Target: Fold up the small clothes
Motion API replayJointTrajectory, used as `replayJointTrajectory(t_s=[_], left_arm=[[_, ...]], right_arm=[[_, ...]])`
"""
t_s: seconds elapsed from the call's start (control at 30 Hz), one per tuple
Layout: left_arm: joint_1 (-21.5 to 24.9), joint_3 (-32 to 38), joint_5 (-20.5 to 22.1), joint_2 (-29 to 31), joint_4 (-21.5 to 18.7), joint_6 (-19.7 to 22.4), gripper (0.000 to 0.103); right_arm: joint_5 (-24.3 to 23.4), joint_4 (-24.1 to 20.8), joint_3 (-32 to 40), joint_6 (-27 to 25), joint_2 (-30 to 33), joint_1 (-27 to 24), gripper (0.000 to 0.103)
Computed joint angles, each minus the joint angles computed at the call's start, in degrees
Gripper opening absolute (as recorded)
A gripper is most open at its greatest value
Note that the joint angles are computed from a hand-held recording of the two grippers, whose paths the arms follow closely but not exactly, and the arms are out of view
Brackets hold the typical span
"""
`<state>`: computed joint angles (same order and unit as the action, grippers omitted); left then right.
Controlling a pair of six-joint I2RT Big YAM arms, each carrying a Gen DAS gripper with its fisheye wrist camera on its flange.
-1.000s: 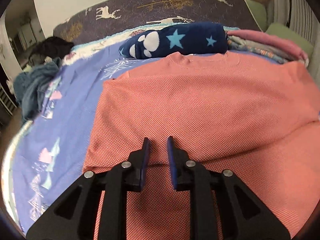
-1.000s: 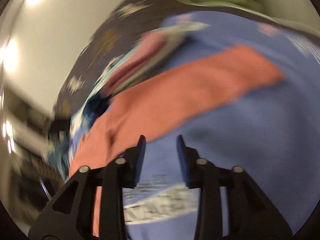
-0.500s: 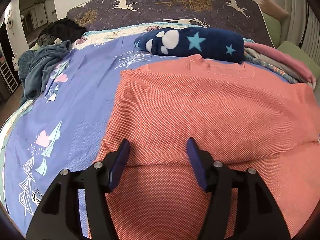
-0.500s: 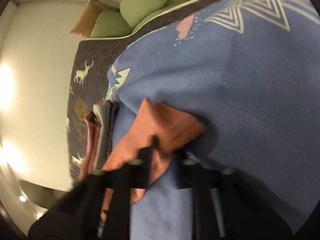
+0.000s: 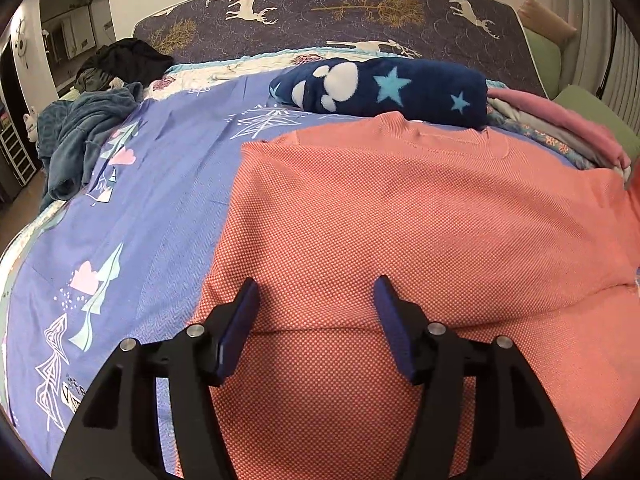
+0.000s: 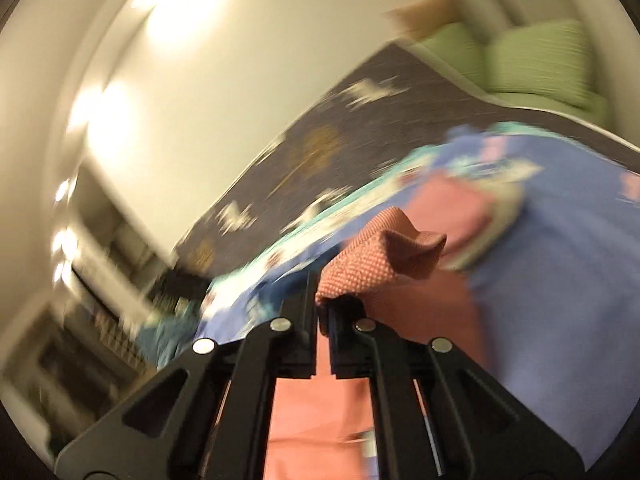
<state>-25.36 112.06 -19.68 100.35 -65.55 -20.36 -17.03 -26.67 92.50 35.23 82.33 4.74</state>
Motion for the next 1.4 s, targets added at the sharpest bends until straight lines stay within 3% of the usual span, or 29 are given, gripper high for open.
replayJointTrajectory(t_s=[0.17,0.27,0.4,0.5,0.6,0.7,0.8,0.87,0.9,1.03,1.17,1.4], left_arm=[[0.8,-1.6,2.7,-1.0,1.8,-0.9,0.062],[1.4,-2.6,4.7,-1.8,3.0,-1.5,0.063],[2.0,-3.8,7.3,-2.5,4.5,-1.9,0.066],[2.4,-4.7,9.1,-3.2,5.8,-2.4,0.066],[3.0,-6.6,12.1,-4.7,8.6,-3.1,0.066],[4.4,-9.3,20.1,-6.8,13.3,-6.3,0.066],[5.5,-10.3,32.4,-7.4,18.1,-10.1,0.066],[5.1,-7.7,37.5,-5.7,16.7,-9.0,0.066],[4.6,-4.9,38.9,-3.9,14.0,-7.4,0.067],[2.7,4.7,38.9,2.5,5.9,-4.3,0.067],[3.0,9.9,42.0,6.4,2.1,-6.1,0.067],[2.7,12.5,41.0,7.9,-0.9,-6.0,0.067]], right_arm=[[0.5,-7.4,9.4,-11.4,8.4,13.0,0.004],[-0.6,-13.2,13.4,-15.0,13.1,17.0,0.005],[0.7,-19.6,14.4,-18.6,16.4,19.8,0.009],[1.5,-20.3,12.8,-19.0,16.9,20.1,0.010],[-1.2,-19.3,9.1,-17.0,15.2,19.4,0.014],[-3.0,-18.6,9.7,-15.9,15.9,18.9,0.017],[-4.0,-17.4,9.9,-18.5,16.1,19.3,0.026],[-4.0,-17.1,9.9,-21.7,15.9,20.3,0.031],[-3.4,-17.4,10.0,-23.3,15.8,20.9,0.033],[-1.6,-16.9,9.8,-26.5,15.2,22.1,0.037],[-3.0,-14.9,8.5,-28.1,14.2,22.3,0.044],[-6.9,-16.2,9.5,-30.2,15.1,22.3,0.048]])
